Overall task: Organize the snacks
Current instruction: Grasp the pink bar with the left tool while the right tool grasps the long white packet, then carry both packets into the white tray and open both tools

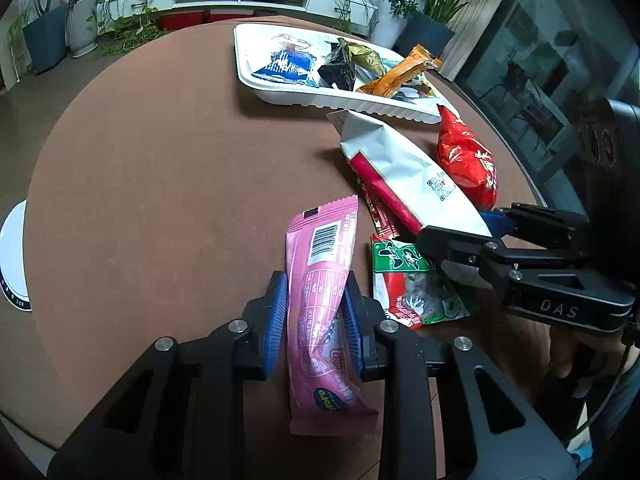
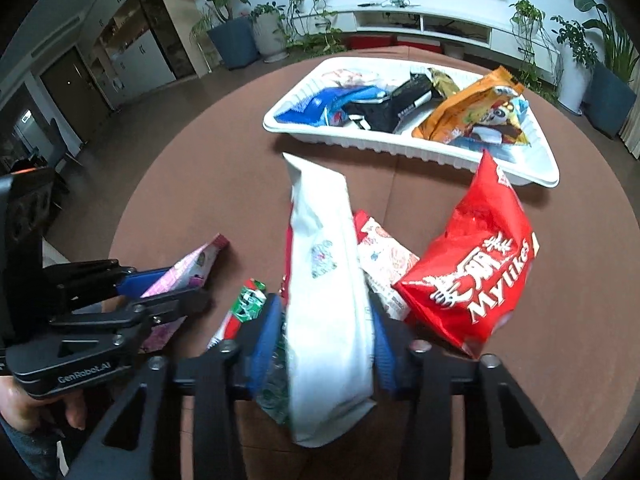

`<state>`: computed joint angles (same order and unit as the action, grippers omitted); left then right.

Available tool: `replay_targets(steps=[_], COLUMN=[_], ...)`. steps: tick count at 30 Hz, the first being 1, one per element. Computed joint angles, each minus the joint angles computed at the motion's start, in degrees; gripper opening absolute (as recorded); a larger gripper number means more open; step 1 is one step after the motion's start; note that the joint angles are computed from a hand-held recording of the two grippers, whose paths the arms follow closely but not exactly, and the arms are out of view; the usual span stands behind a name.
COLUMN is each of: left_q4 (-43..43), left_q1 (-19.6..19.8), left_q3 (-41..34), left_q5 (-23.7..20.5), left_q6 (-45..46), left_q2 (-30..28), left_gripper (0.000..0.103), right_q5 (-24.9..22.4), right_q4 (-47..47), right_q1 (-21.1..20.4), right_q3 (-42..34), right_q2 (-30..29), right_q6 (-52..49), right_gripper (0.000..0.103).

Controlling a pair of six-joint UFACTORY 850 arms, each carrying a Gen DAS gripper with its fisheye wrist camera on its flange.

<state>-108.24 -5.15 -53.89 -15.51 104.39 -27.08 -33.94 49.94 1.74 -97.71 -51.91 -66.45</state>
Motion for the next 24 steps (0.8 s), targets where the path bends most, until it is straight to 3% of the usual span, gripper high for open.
replay_targets(steps=[3,5,7,23,24], left_q4=[-0.4,-0.5,-0.5,-1.3,-1.3], left_q1=[0.1,0.1,0.2,0.6,0.6], left_q3=[0.0,0.2,0.4,0.6,0.6], left_q5=[-0.1,-0.2,-0.4,-2.3,-2.1], left_q6=[0.3,0.5,0.5,0.4,0.4], left_q2=[0.0,0.2,0.3,1.1,1.0], left_gripper=[0.025,0.025,0.025,0.025,0.022], right_q5=[-0.2,-0.4,0.1,-4.2,-4.1], right_q4=[0.8,1.7,3.0,13.1,12.9], right_q1=[-0.1,-0.3,-0.3,-3.5,-3.5], right_q3=[0.5,0.9,1.8,5.4,5.5], right_q2=[0.2,0.5,1.0,4.2,4.3], right_q6=[-1.1,-1.9,-2.9,-7.7,-7.9], right_gripper=[0.038,0.027,0.022,0.018,0.017])
